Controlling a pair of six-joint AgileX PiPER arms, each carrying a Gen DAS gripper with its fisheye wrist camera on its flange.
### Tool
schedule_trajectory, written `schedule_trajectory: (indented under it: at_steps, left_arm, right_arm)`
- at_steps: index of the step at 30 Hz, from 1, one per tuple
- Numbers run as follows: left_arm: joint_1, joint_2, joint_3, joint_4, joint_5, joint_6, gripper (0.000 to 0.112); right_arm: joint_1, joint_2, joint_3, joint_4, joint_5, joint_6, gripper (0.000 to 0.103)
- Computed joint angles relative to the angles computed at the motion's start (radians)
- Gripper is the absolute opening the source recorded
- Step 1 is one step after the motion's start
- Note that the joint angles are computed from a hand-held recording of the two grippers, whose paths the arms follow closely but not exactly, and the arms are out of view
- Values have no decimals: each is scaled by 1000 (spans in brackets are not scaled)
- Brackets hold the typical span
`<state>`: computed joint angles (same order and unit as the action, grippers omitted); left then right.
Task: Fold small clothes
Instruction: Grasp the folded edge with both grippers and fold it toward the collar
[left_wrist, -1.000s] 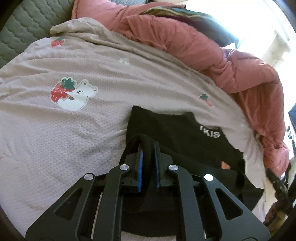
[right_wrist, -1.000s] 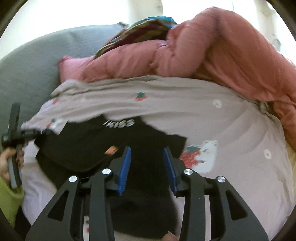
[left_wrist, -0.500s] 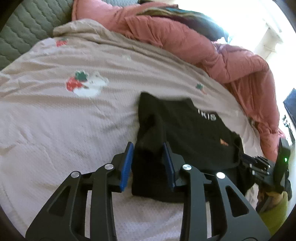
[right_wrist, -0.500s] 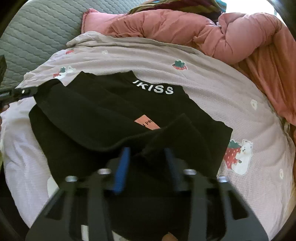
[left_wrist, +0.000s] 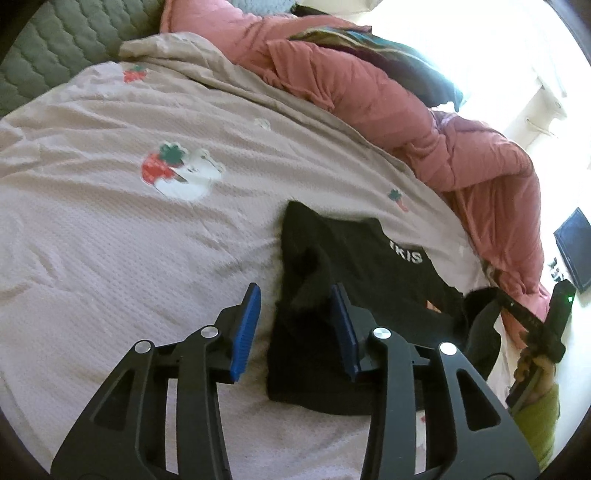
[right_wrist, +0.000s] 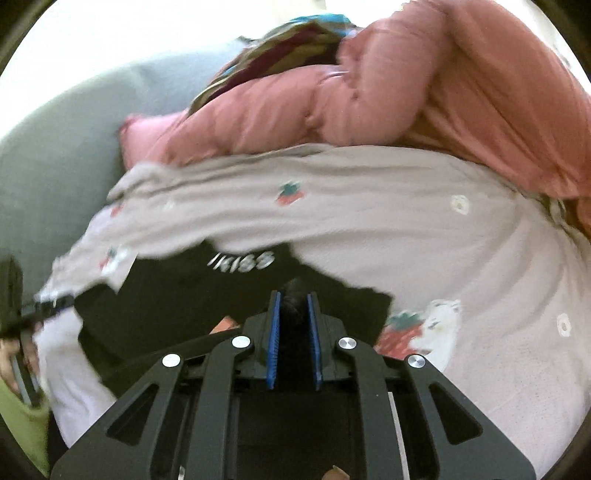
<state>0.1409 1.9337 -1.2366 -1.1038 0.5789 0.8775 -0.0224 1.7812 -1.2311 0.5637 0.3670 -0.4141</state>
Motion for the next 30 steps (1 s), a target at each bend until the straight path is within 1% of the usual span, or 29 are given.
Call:
schedule_trajectory:
  at_steps: [4,7,9,13,16,18,21,25,28,29,30]
  left_arm:
    - [24,7,-21,28,-5,-28,31]
    - [37,36,-56,75,2,-54,31]
    - [32,54,-77,104,8,-56,31]
    - [-10,106,-145,206,7,-101,35]
    - [-67,153,-226,314,-4,-169,37]
    - [-100,196,-302,387,10,-241,40]
    - [-139,272,-433,481,43,-364,48]
    - [-187,347,-562,587,66,-474,51]
    - [-224,414,-675,720,96,-590,51]
    - [-239,431,-698,777,92,-638,51]
    - [-247,438,-710,802,92,-655,37]
  right_arm:
    - [-56,72,-66,-26,18,66,13]
    - [-78,132,-109,-80,22,146,13]
    - [-82,177,-143,-168,22,253,13]
    - [-87,219,-147,-215,8,334,13]
    - [-83,220,-119,-211,-28,330,13]
    - [-90,217,-99,-160,-48,282,13]
    - [-101,216,-85,-100,-61,227,13]
    - [-99,207,-62,-75,-78,187,13]
    - [-98,203,-53,-47,-77,153,16]
    - [-95,205,-58,-61,-74,163,16]
    - [-92,204,-57,-73,-76,169,17]
